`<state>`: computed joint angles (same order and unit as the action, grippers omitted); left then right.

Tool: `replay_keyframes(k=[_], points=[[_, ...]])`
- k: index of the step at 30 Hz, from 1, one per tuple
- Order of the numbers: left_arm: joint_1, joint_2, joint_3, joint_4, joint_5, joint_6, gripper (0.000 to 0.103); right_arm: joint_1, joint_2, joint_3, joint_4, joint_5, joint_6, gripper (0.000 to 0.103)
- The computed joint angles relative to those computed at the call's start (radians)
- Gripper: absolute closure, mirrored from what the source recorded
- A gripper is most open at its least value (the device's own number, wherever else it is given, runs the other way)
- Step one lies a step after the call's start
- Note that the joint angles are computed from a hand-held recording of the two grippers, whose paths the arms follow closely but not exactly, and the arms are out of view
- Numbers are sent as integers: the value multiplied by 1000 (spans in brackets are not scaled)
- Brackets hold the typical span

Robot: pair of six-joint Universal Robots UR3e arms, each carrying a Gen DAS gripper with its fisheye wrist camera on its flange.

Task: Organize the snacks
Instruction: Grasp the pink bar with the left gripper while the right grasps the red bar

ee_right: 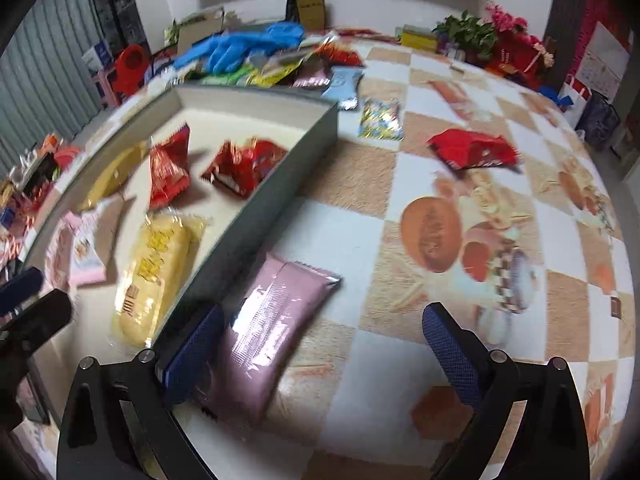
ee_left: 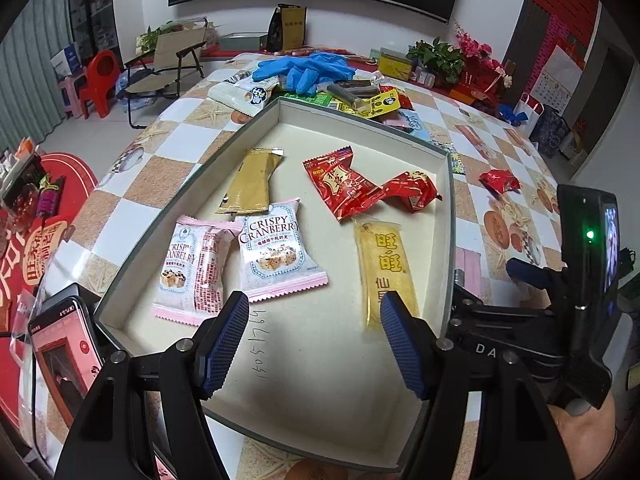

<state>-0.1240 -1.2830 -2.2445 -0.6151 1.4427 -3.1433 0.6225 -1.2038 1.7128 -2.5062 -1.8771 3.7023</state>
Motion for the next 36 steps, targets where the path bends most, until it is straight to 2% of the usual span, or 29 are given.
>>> replay_keyframes(k=[3,8,11,13,15,17,18,20,23,24,26,27,28,29,31,34,36], points=[[-37,16,10,-9,0,-17,31,-2,-30,33,10,7,-6,2],[-213,-28,86,-2,13,-88,31,0,-233,305,-73,-6,-1,2],[-345,-148,181,4,-1,-166,29,-96,-472,557,-223,87,-11,2],[-417,-295,287,-20,-15,-245,28,-186,-637,665,-197,82,-11,2],[-485,-434,404,-68,42,-324,28,-321,-754,728,-115,115,-67,1],[-508,-527,486,-111,72,-397,28,-488,-870,796,-43,212,-145,1],[-536,-563,528,-105,138,-445,25,-552,-934,836,-36,237,-182,1],[-563,-643,668,-218,212,-513,22,-599,-973,864,-42,260,-224,1],[-603,-738,812,-299,325,-560,21,-610,-933,881,-119,260,-273,1],[-617,-756,826,-275,354,-551,22,-605,-880,870,-164,263,-297,1],[-638,-767,821,-209,368,-492,39,-669,-834,865,-231,352,-395,1],[-647,-762,811,-183,357,-446,57,-686,-816,861,-263,370,-435,1],[-652,-750,787,-148,341,-406,75,-683,-756,823,-315,383,-539,1],[-656,-743,762,-114,338,-385,76,-662,-728,803,-346,361,-595,1],[-647,-688,616,52,314,-316,78,-611,-601,709,-433,345,-799,1],[-608,-658,439,297,236,-207,78,-611,-475,566,-406,440,-1007,1],[-580,-631,377,348,209,-174,78,-615,-369,450,-361,492,-1066,1]])
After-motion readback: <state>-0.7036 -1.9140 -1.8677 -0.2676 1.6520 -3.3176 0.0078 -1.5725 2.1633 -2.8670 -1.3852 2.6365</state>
